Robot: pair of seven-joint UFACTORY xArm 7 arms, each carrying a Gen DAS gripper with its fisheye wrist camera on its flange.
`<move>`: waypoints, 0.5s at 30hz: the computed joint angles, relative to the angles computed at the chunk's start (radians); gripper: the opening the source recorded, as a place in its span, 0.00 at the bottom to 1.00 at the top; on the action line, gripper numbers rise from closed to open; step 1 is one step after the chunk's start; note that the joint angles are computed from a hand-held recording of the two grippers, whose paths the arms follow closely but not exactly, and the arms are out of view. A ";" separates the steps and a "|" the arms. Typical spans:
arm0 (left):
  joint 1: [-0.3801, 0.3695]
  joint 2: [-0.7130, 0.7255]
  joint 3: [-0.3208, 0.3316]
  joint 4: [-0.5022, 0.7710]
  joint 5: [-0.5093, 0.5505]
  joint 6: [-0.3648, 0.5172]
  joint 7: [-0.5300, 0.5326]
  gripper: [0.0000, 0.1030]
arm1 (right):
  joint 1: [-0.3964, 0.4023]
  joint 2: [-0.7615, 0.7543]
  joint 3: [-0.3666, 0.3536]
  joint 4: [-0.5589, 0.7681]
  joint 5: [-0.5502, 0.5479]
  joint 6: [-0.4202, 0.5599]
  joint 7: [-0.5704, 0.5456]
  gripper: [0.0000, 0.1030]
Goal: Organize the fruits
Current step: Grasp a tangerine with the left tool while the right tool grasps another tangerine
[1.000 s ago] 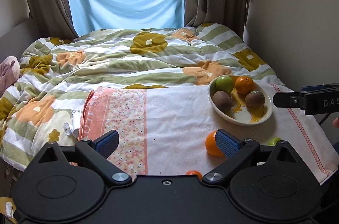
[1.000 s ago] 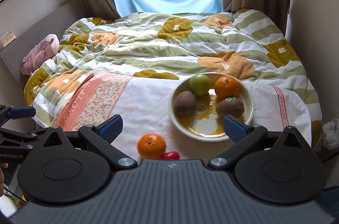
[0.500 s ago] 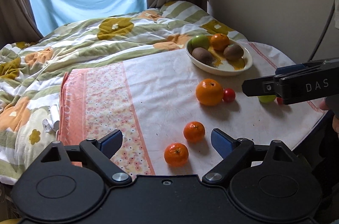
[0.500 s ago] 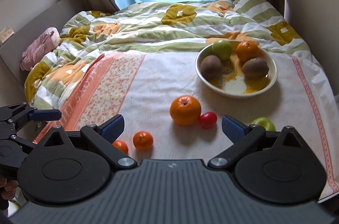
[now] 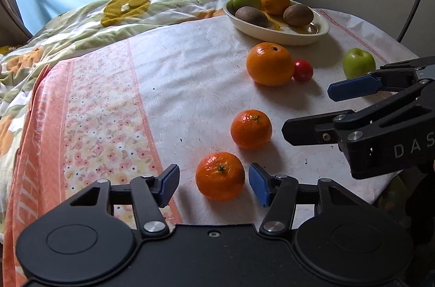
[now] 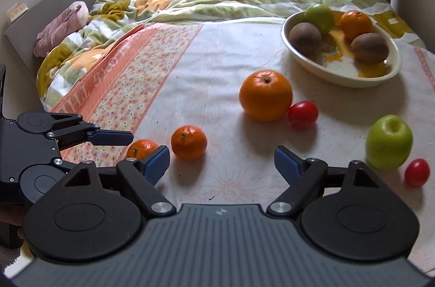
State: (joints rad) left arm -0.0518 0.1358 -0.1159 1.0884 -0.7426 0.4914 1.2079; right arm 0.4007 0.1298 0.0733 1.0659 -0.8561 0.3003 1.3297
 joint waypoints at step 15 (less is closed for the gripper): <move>-0.002 -0.001 0.001 -0.008 0.000 -0.007 -0.012 0.41 | 0.031 0.094 -0.044 0.059 0.153 -0.090 -0.185 0.76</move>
